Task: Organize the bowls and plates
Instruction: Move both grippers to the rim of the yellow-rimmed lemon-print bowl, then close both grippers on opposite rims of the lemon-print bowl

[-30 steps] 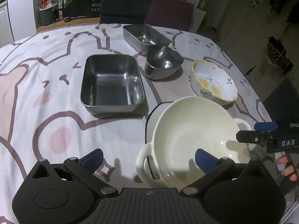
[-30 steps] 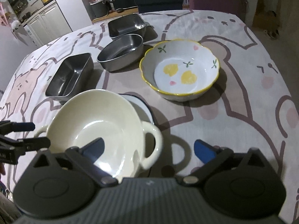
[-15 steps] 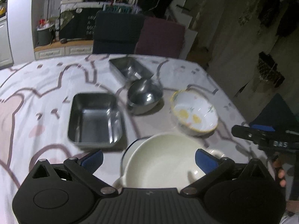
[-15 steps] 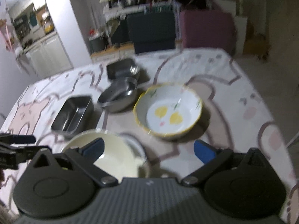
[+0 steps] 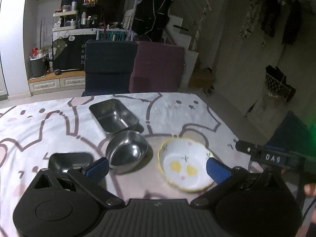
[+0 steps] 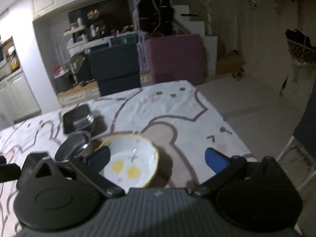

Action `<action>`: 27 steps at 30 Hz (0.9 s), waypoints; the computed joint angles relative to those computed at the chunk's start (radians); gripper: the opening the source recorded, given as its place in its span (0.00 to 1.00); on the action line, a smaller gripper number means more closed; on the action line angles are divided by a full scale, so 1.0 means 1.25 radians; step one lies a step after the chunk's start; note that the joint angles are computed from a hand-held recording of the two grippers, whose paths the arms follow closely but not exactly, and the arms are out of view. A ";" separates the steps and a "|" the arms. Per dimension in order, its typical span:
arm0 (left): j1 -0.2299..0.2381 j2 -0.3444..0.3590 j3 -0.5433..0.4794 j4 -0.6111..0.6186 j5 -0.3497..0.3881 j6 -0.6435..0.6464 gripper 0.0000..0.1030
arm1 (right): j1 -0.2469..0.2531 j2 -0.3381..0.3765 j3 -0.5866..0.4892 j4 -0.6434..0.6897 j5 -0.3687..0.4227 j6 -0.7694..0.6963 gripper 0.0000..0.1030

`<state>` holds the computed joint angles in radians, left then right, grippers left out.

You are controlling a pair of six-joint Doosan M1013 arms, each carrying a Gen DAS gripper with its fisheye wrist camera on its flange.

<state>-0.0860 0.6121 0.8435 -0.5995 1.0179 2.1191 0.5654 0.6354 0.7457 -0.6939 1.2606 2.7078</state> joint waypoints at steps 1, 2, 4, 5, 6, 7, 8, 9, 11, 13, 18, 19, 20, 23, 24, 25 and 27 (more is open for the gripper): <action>-0.004 0.008 -0.009 -0.006 -0.004 -0.004 1.00 | -0.005 -0.001 0.008 -0.006 -0.012 0.008 1.00; -0.007 0.018 -0.021 -0.016 0.000 0.000 1.00 | -0.011 0.003 0.004 -0.005 -0.008 0.007 1.00; -0.012 0.038 -0.044 -0.023 0.015 0.002 1.00 | -0.021 0.008 0.002 0.002 -0.008 0.012 1.00; -0.016 0.050 -0.060 -0.017 0.026 -0.004 1.00 | -0.027 0.008 0.007 0.008 -0.016 0.016 1.00; -0.020 0.060 -0.074 -0.008 0.036 -0.009 1.00 | -0.033 0.006 0.014 0.015 -0.027 0.020 1.00; -0.024 0.069 -0.085 0.000 0.043 -0.010 1.00 | -0.040 0.004 0.021 0.024 -0.038 0.022 1.00; -0.028 0.080 -0.098 0.012 0.053 -0.013 1.00 | -0.046 0.003 0.026 0.034 -0.048 0.025 1.00; -0.032 0.088 -0.109 0.025 0.064 -0.020 1.00 | -0.053 0.003 0.032 0.048 -0.058 0.027 1.00; -0.035 0.116 -0.149 0.032 0.114 -0.040 1.00 | -0.064 0.004 0.041 0.078 -0.080 0.026 1.00; -0.032 0.157 -0.215 0.014 0.202 -0.066 1.00 | -0.074 0.006 0.043 0.113 -0.096 0.011 1.00; -0.033 0.224 -0.322 0.014 0.313 -0.131 0.77 | -0.102 0.025 0.021 0.239 -0.103 -0.051 0.67; -0.035 0.236 -0.343 0.026 0.332 -0.145 0.70 | -0.106 0.031 0.011 0.266 -0.096 -0.070 0.59; -0.036 0.244 -0.357 0.038 0.343 -0.159 0.67 | -0.109 0.038 0.001 0.286 -0.086 -0.086 0.52; -0.038 0.275 -0.408 0.059 0.381 -0.198 0.51 | -0.113 0.056 -0.027 0.320 -0.055 -0.114 0.38; -0.038 0.285 -0.426 0.063 0.393 -0.208 0.45 | -0.116 0.058 -0.029 0.337 -0.056 -0.119 0.35; -0.039 0.296 -0.445 0.068 0.406 -0.218 0.39 | -0.119 0.059 -0.029 0.354 -0.058 -0.123 0.28; -0.041 0.318 -0.485 0.074 0.435 -0.234 0.27 | -0.122 0.063 -0.030 0.378 -0.060 -0.135 0.20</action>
